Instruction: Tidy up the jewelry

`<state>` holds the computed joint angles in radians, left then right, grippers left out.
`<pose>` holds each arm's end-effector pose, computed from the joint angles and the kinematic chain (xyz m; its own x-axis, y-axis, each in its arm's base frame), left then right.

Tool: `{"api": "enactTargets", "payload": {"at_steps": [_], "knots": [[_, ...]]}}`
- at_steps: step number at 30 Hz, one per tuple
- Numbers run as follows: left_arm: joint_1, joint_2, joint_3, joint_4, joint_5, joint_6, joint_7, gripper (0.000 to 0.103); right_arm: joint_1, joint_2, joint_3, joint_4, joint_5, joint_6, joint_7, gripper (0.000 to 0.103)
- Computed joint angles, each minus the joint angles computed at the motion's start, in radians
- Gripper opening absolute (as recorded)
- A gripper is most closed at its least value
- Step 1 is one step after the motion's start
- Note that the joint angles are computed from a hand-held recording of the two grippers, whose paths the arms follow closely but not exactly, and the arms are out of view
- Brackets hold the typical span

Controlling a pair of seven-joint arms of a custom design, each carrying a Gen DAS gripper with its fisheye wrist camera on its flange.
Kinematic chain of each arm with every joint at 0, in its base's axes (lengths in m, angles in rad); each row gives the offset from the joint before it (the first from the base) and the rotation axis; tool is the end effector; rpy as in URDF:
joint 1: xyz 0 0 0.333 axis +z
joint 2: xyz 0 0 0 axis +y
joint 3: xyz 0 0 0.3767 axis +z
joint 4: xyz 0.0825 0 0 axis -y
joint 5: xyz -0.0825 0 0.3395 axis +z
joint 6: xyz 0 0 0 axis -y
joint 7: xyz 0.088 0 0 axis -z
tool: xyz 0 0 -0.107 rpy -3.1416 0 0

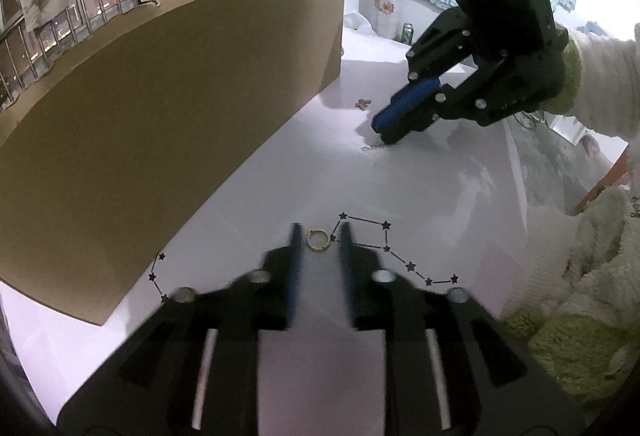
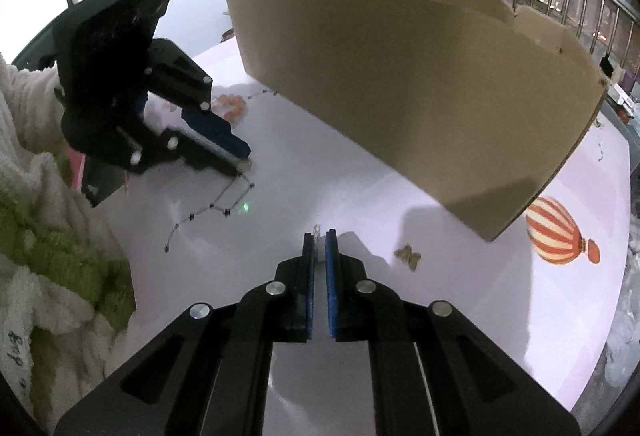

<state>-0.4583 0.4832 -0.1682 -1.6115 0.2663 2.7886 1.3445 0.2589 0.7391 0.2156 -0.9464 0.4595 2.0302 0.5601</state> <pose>0.5901 -0.4084 0.5071 -0.5367 -0.8437 -0.0071 -0.6382 0.4114 -0.6508 0.7134 0.3122 0.5444 0.9597 -0.2721 -0.0704 -0.2553 -0.7389 -0.6236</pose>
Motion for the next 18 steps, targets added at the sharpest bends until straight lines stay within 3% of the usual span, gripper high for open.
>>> {"api": "enactTargets", "payload": {"at_steps": [1,3,11,18], "knots": [[0.008,0.0,-0.004,0.0,-0.001,0.0,0.013,0.026,-0.002,0.01,0.001,0.016,0.0,0.0,0.001,0.017],[0.004,-0.001,-0.001,0.004,0.004,-0.011,0.02,0.026,-0.002,0.009,0.004,0.014,0.004,0.002,-0.003,0.024],[0.023,0.014,-0.012,0.016,-0.022,0.006,0.033,0.025,0.007,0.017,0.0,0.007,-0.012,0.006,-0.012,0.024],[0.024,0.024,-0.008,0.022,-0.03,0.02,0.049,0.011,0.008,0.006,0.01,-0.026,-0.006,0.048,-0.06,0.022]]}}
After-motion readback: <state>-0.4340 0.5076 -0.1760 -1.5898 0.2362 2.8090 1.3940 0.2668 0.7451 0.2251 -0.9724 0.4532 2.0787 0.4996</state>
